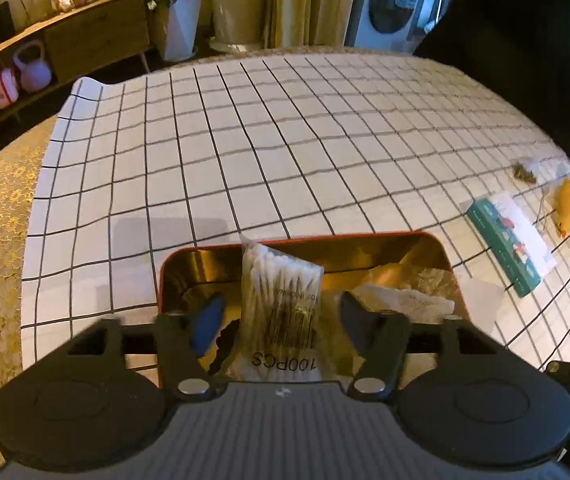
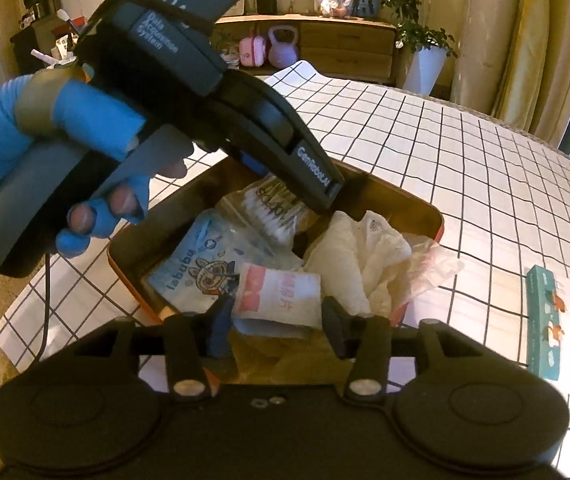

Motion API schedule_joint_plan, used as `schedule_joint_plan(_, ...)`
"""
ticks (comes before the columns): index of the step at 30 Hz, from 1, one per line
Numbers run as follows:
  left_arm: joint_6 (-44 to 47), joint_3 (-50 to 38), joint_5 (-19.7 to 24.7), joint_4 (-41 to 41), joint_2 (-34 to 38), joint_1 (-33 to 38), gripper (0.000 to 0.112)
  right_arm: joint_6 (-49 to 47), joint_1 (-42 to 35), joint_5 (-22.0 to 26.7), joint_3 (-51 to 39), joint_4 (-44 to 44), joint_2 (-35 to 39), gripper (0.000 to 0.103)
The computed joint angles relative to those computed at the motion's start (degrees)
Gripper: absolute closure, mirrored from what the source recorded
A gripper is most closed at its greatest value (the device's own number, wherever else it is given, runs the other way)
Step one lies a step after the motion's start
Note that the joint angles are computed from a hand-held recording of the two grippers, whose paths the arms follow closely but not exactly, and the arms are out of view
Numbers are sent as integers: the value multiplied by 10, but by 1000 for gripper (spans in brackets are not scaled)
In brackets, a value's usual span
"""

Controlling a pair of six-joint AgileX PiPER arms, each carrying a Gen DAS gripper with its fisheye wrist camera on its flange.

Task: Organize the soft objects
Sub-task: 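Open both grippers to drop the swabs and wipes into the tin box, then move both grippers toward the mesh tea bag and yellow rubber chicken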

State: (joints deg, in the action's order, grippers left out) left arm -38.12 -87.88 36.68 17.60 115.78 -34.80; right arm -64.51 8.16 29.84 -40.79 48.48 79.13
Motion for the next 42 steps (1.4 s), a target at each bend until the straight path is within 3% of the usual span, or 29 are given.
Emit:
schedule_joint_plan(9, -40, 29, 4, 24, -45, -12, 43, -32, -44, 46, 3, 33, -42, 40)
schedule_joint_plan(16, -83, 42, 13, 68, -86, -49, 43, -51, -124, 126, -8, 41, -84, 34)
schedule_joint_plan(22, -108, 22, 21, 91, -96, -89, 37, -98, -237, 220, -21, 54, -108, 28)
schedule_joint_plan(30, -124, -46, 34, 107, -65, -145, 30, -169, -407, 326, -46, 74, -104, 17)
schedule_joint_plan(42, -68, -247, 54, 36, 69, -190, 23, -259, -598, 371, -73, 89, -23, 9)
